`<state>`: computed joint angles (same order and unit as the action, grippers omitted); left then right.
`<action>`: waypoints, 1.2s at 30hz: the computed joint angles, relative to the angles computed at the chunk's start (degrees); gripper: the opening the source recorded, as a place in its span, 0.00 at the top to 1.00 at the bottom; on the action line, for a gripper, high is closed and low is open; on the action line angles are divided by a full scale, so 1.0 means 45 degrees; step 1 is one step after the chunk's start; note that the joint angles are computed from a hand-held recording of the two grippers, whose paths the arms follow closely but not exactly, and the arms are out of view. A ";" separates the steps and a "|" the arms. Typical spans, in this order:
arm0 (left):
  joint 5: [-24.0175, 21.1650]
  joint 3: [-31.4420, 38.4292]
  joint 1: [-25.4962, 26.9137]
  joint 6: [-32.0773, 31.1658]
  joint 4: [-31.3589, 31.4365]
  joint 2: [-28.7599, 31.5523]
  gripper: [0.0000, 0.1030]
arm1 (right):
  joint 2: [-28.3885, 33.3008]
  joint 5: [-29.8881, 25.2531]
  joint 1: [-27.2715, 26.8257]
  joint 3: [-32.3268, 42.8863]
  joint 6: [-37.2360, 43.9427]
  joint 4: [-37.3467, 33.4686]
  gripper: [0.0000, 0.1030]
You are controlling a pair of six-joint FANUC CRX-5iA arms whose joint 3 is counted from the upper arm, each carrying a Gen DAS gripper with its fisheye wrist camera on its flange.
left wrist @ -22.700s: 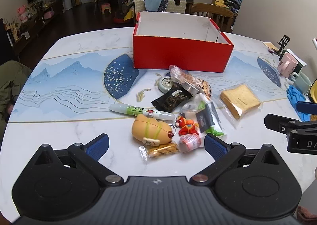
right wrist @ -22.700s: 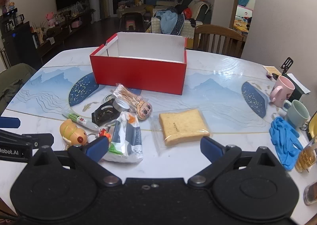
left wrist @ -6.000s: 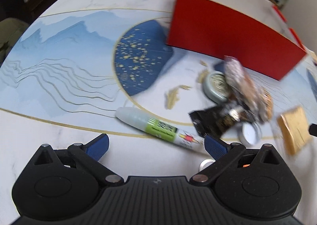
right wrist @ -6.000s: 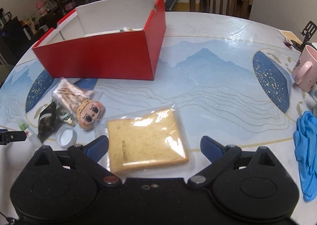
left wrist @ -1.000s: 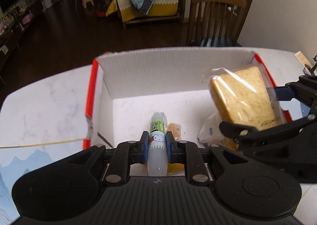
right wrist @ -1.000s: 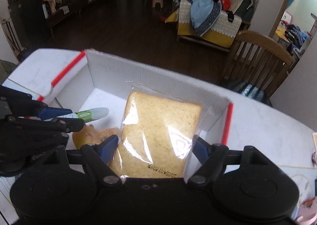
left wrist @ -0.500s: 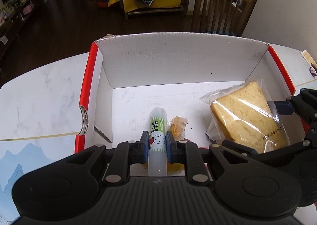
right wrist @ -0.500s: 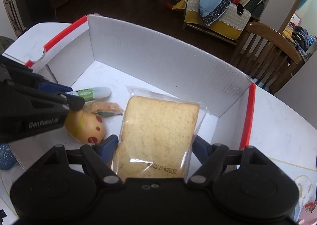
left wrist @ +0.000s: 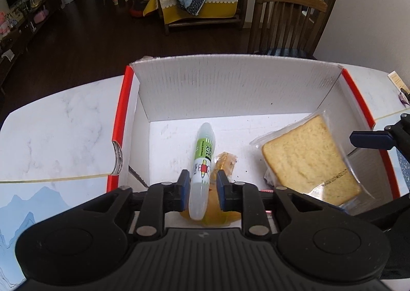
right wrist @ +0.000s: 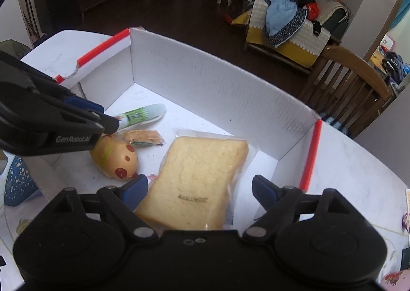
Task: Organize objects
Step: 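Open both tools to drop the glue stick and bread into the box, then withdraw both tools from the box toward the remaining items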
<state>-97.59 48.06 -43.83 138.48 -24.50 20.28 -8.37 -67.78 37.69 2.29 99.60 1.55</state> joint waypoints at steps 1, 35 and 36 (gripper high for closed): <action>-0.0043 0.0048 -0.0068 0.0012 -0.0102 -0.0023 0.72 | -0.0027 -0.0061 -0.0100 0.0112 0.0073 -0.0135 0.13; -0.2276 0.2680 -0.3858 0.0926 -0.2942 -0.0339 0.38 | -0.3639 -0.2040 -0.1715 0.0754 0.0123 -0.3202 0.01; -0.2327 0.2691 -0.3998 0.1000 -0.3001 -0.0346 0.35 | -0.3761 -0.2131 -0.1764 0.0714 0.0086 -0.3317 0.01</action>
<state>-108.07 60.17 -61.82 142.98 -38.01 18.72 -25.30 -77.37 29.75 5.51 99.99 -13.37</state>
